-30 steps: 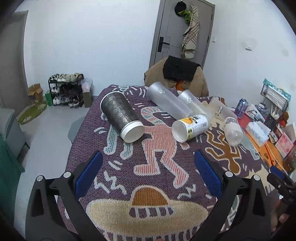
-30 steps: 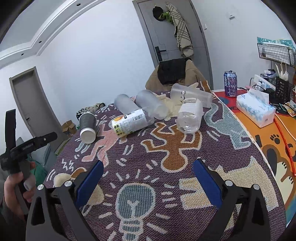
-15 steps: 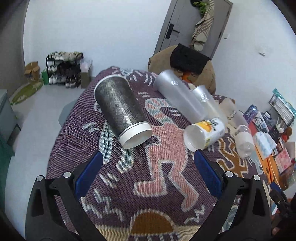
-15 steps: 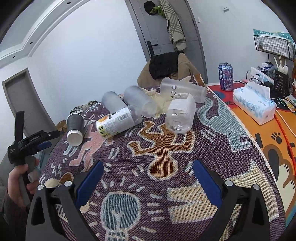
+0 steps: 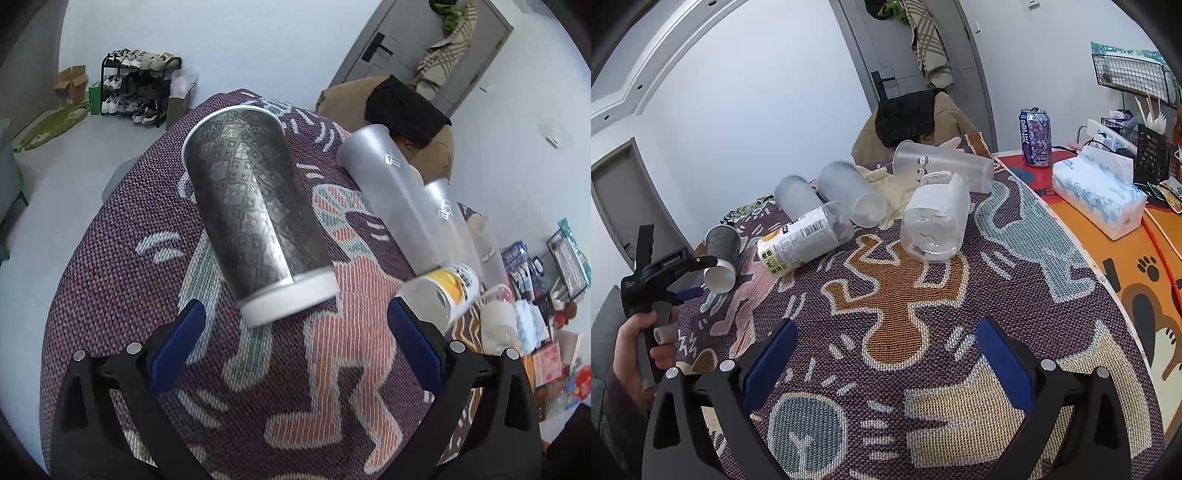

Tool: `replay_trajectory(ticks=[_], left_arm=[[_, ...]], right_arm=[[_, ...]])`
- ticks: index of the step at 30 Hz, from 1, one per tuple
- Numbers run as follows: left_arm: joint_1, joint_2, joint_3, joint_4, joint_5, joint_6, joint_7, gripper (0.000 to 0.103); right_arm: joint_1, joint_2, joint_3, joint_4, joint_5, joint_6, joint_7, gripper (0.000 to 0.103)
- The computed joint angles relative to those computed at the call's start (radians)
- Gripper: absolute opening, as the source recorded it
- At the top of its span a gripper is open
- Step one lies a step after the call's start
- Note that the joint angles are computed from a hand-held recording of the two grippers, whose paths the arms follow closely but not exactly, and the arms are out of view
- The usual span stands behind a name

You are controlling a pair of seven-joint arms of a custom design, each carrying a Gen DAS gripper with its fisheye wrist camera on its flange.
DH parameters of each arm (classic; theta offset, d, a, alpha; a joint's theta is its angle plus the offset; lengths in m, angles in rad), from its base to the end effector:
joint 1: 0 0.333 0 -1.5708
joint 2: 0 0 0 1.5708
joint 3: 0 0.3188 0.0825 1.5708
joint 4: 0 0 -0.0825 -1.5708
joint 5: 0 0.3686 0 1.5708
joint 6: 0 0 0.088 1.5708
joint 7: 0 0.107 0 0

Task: Flip cup upright
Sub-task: 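Move the left tool toward the lying dark grey paper cup, then close the left gripper around the dark grey cup's body and lift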

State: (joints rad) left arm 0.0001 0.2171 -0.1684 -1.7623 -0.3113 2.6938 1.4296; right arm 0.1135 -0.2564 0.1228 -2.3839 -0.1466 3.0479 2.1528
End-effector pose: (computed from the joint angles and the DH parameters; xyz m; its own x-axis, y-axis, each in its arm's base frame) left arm 0.6496 -0.0902 0.5326 0.0746 -0.9144 0.3979 -0.7725 -0.3054 -0.5568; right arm 0.4765 0.1310 0.5408 -0.0478 -0.9527 -0.3001 -0.6222 0.2634 -0.7372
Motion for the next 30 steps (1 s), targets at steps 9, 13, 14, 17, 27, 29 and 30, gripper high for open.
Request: replay_trajectory(ticks=[9,13,14,17,27,29,30], left_arm=[[0.003,0.106,0.015,0.142,0.049,-0.068,-0.104,0.098],[0.026,0.136,-0.003,0.178,0.015,-0.108,-0.104,0.08],[0.03,0.141,-0.005,0.185,0.008,-0.117,-0.107,0.074],[0.03,0.138,-0.003,0.182,0.003,-0.118,-0.122,0.071],[0.03,-0.04,-0.023,0.005,-0.078,-0.038,-0.011,0.069],[0.022,-0.089,-0.022,-0.047,-0.111,-0.016,0.023,0.069],[0.017,-0.111,-0.02,-0.072,-0.131,-0.004,0.045,0.068]], right_arm=[[0.016,0.027,-0.014,0.017,0.017,0.005,-0.013,0.095],[0.02,0.027,-0.017,0.014,0.024,0.008,-0.012,0.095],[0.021,0.026,-0.018,0.012,0.027,0.01,-0.012,0.095],[0.037,0.024,-0.03,0.007,0.049,0.01,-0.025,0.095],[0.11,-0.021,-0.081,-0.043,0.171,0.033,-0.095,0.095],[0.128,-0.035,-0.089,-0.055,0.197,0.04,-0.112,0.095],[0.132,-0.042,-0.09,-0.061,0.207,0.043,-0.118,0.095]])
